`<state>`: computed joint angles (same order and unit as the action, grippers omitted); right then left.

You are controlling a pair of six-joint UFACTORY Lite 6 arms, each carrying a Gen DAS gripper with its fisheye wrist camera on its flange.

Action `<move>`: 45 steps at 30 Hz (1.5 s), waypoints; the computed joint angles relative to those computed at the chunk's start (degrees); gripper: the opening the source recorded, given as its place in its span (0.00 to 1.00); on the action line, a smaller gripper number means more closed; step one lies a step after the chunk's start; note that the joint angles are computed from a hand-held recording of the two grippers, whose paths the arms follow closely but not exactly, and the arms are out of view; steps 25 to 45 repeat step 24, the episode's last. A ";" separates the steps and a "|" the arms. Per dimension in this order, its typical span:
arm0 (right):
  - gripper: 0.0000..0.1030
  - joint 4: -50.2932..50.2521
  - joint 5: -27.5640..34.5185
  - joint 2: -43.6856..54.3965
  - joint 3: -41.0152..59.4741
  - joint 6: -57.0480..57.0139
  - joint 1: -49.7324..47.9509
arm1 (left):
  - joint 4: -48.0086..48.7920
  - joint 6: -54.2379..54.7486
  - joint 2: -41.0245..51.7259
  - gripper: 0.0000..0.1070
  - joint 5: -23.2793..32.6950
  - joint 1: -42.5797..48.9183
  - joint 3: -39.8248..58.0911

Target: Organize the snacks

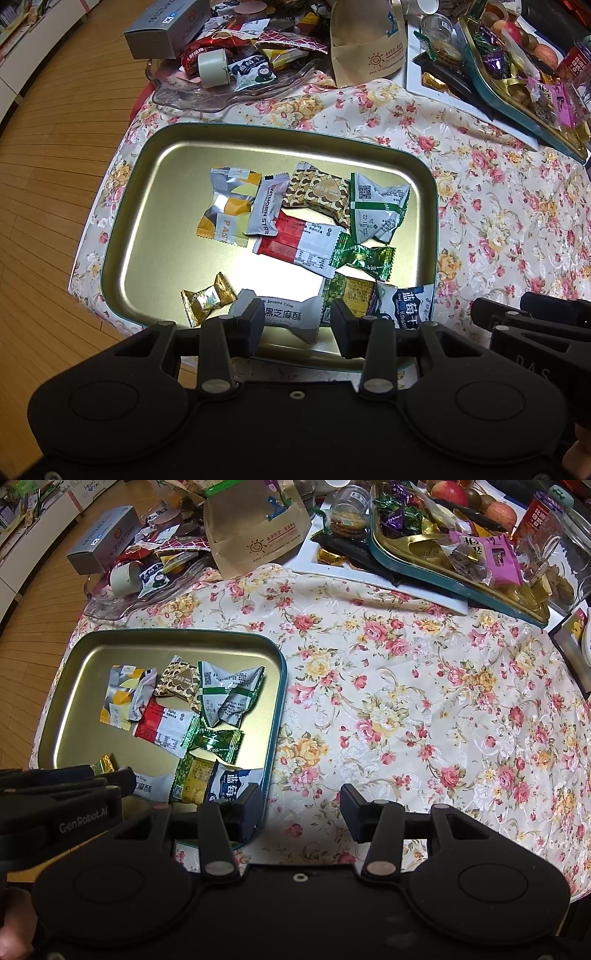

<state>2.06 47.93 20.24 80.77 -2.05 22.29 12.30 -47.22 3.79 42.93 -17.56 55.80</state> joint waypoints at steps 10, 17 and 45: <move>0.49 0.17 -0.13 -0.25 -0.40 -0.62 -0.07 | 0.26 -0.40 0.43 0.45 0.42 -0.21 0.34; 0.49 0.63 0.04 -0.06 0.04 -1.14 -0.33 | 0.33 -0.60 0.89 0.45 0.54 -0.44 0.70; 0.49 0.81 0.14 -0.73 -0.23 -1.44 -0.90 | 0.66 -1.26 1.65 0.45 0.72 -0.96 1.60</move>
